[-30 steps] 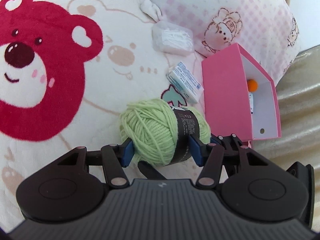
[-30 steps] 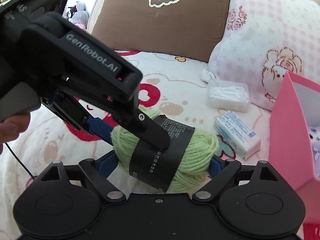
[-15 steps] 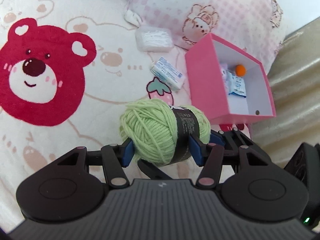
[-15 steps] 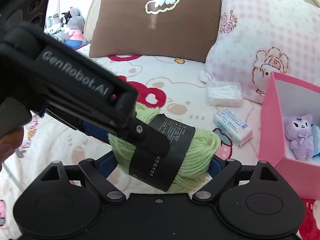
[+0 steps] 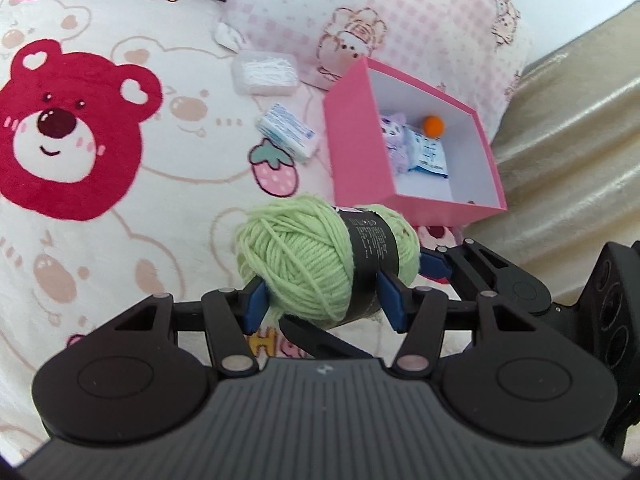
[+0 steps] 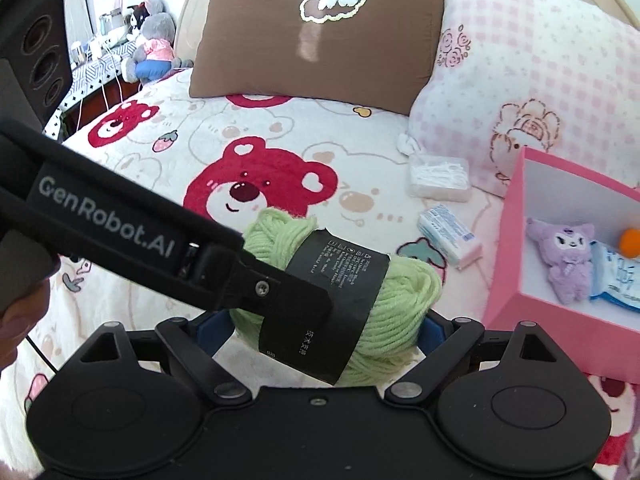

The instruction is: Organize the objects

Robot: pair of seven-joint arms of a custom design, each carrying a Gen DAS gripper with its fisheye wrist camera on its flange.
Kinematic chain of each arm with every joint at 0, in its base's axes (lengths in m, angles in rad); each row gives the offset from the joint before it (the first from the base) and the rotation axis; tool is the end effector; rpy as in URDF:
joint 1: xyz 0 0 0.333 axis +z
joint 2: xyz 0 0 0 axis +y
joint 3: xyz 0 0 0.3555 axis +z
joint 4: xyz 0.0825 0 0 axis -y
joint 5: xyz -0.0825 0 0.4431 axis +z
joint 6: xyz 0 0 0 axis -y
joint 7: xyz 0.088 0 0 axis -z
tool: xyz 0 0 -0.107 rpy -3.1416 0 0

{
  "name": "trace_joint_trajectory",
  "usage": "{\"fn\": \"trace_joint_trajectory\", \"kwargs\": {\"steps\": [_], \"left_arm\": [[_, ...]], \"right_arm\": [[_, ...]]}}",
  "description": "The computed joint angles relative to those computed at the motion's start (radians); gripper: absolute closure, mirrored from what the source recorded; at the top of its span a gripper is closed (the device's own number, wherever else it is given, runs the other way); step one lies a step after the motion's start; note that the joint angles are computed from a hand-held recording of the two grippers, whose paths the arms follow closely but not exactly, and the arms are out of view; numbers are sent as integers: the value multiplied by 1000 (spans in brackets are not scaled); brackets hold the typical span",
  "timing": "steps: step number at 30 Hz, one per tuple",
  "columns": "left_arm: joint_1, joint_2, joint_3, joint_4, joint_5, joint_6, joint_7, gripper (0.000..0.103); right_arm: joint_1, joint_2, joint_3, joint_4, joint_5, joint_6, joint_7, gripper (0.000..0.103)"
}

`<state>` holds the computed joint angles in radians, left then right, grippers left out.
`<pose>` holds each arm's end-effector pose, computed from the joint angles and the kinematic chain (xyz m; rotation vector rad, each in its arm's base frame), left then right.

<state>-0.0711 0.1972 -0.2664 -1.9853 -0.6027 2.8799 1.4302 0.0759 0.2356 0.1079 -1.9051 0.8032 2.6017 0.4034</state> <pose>0.6650 -0.1890 0.4476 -2.3859 1.6567 -1.1813 0.6953 0.1097 0.4284 -2.2361 0.9941 -0.3055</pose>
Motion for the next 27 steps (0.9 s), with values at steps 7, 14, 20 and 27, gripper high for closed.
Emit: {"fn": "trace_joint_trajectory", "kwargs": {"steps": [7, 14, 20, 27], "left_arm": [[-18, -51, -5, -20, -5, -3, 32, 49], [-46, -48, 6, 16, 34, -26, 37, 48], [-59, -9, 11, 90, 93, -77, 26, 48], [-75, 76, -6, 200, 159, -98, 5, 47]], "right_arm": [[-8, -59, -18, -23, 12, -43, -31, 9], [6, -95, -46, -45, -12, -15, -35, 9], [-10, -96, -60, -35, 14, -22, -13, 9], [-27, -88, -74, -25, -1, 24, 9, 9]]}}
